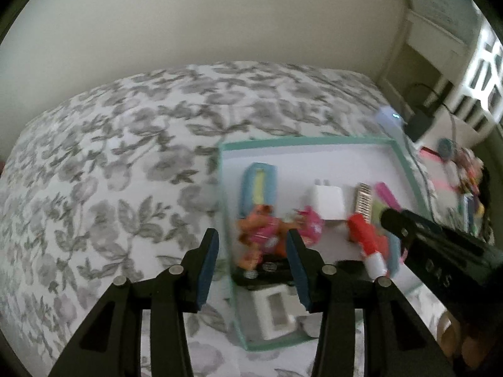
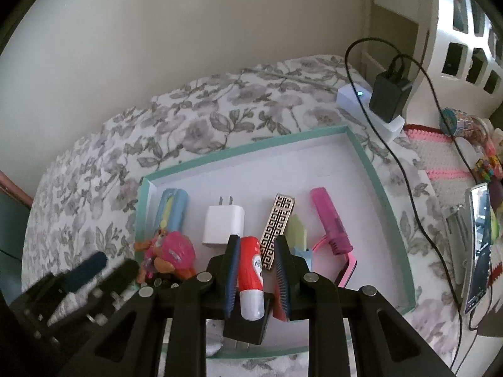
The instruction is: Organize rigid objects
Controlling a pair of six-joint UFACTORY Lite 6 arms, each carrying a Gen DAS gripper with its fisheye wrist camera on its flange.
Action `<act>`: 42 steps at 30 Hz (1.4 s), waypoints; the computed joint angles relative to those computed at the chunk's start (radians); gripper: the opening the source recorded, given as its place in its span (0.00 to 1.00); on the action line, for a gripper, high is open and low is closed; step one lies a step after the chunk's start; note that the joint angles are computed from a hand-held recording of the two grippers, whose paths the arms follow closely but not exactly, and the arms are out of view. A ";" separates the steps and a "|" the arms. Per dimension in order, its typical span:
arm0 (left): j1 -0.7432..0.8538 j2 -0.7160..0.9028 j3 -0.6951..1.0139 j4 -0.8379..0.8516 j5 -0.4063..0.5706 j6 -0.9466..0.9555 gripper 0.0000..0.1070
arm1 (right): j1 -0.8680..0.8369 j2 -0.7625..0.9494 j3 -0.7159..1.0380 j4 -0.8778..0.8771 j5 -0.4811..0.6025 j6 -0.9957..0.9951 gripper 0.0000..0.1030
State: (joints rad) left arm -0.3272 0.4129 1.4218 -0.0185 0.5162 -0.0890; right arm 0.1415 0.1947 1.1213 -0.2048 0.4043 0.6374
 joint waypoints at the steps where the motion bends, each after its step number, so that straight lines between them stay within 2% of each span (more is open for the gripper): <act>1: 0.008 0.005 0.003 0.022 0.003 -0.028 0.52 | 0.004 0.008 0.004 0.002 0.004 -0.004 0.24; 2: 0.016 0.009 0.006 0.041 0.004 -0.056 0.56 | 0.009 0.018 0.009 -0.001 0.009 -0.006 0.25; 3: 0.023 0.013 0.008 0.050 0.007 -0.072 0.59 | 0.014 0.025 0.013 -0.014 0.013 0.003 0.33; 4: 0.031 0.016 0.011 0.062 0.010 -0.090 0.59 | 0.020 0.034 0.020 -0.028 0.020 0.013 0.49; 6: 0.042 0.020 0.013 0.107 0.010 -0.143 0.61 | 0.032 0.046 0.028 -0.058 0.027 0.037 0.64; 8: 0.044 0.024 0.013 0.168 0.012 -0.206 0.65 | 0.036 0.049 0.030 -0.066 0.027 0.040 0.64; 9: 0.049 0.026 0.011 0.189 0.010 -0.228 0.70 | 0.038 0.051 0.032 -0.074 0.029 0.045 0.66; 11: 0.059 0.026 0.007 0.200 0.005 -0.244 0.74 | 0.045 0.061 0.038 -0.107 0.038 0.073 0.74; 15: 0.065 0.034 0.008 0.234 0.000 -0.275 0.74 | 0.044 0.077 0.045 -0.114 0.044 0.070 0.79; 16: 0.063 0.039 0.012 0.254 0.002 -0.294 0.75 | 0.044 0.078 0.045 -0.115 0.044 0.070 0.84; 18: 0.063 0.040 0.010 0.278 0.002 -0.315 0.84 | 0.047 0.080 0.046 -0.128 0.046 0.077 0.92; 19: 0.063 0.041 0.009 0.284 -0.001 -0.319 0.86 | 0.050 0.082 0.048 -0.138 0.047 0.084 0.95; 25: 0.078 0.017 -0.025 0.282 -0.029 -0.312 0.87 | 0.075 0.084 0.044 -0.199 0.047 0.136 1.00; 27: 0.085 0.013 -0.031 0.280 -0.027 -0.310 0.96 | 0.083 0.082 0.040 -0.214 0.045 0.152 1.00; 31: 0.110 -0.011 -0.055 0.235 -0.041 -0.278 0.96 | 0.099 0.072 0.026 -0.242 0.042 0.186 1.00; 42: 0.118 -0.110 -0.170 0.317 -0.023 -0.343 0.96 | 0.165 0.029 -0.014 -0.289 0.038 0.273 1.00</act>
State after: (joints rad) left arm -0.2096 0.3033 1.2520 0.2983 0.4932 -0.4318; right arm 0.3063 0.2233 1.1076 -0.4941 0.4420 0.9103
